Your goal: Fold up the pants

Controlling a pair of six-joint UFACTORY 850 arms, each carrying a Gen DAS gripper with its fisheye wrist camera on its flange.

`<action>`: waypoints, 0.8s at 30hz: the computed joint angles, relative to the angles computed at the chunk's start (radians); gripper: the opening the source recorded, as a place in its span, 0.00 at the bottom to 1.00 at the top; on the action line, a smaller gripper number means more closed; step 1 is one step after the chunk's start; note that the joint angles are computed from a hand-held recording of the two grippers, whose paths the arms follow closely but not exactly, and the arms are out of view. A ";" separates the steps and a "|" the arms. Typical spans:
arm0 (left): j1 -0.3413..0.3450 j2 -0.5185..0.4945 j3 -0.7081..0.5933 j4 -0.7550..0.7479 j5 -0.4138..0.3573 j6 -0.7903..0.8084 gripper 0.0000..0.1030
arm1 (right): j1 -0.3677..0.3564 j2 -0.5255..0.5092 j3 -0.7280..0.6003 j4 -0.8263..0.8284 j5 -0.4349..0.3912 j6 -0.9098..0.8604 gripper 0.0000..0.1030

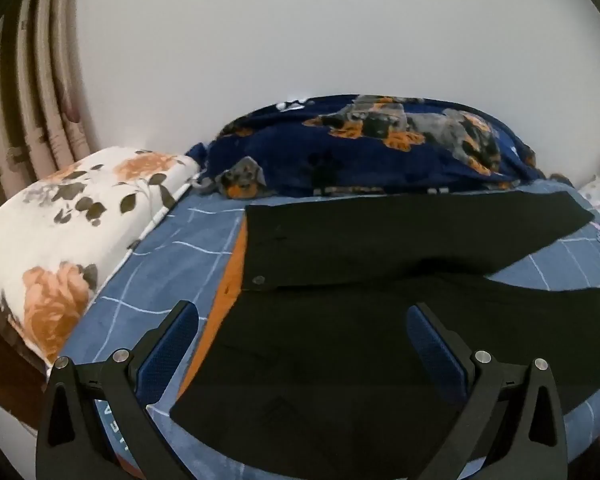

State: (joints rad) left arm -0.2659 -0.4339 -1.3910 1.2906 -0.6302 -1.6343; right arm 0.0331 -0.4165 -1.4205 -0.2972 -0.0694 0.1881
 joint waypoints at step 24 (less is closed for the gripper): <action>-0.013 0.027 0.068 0.284 0.083 -0.152 1.00 | 0.009 -0.005 0.006 -0.119 -0.007 0.115 1.00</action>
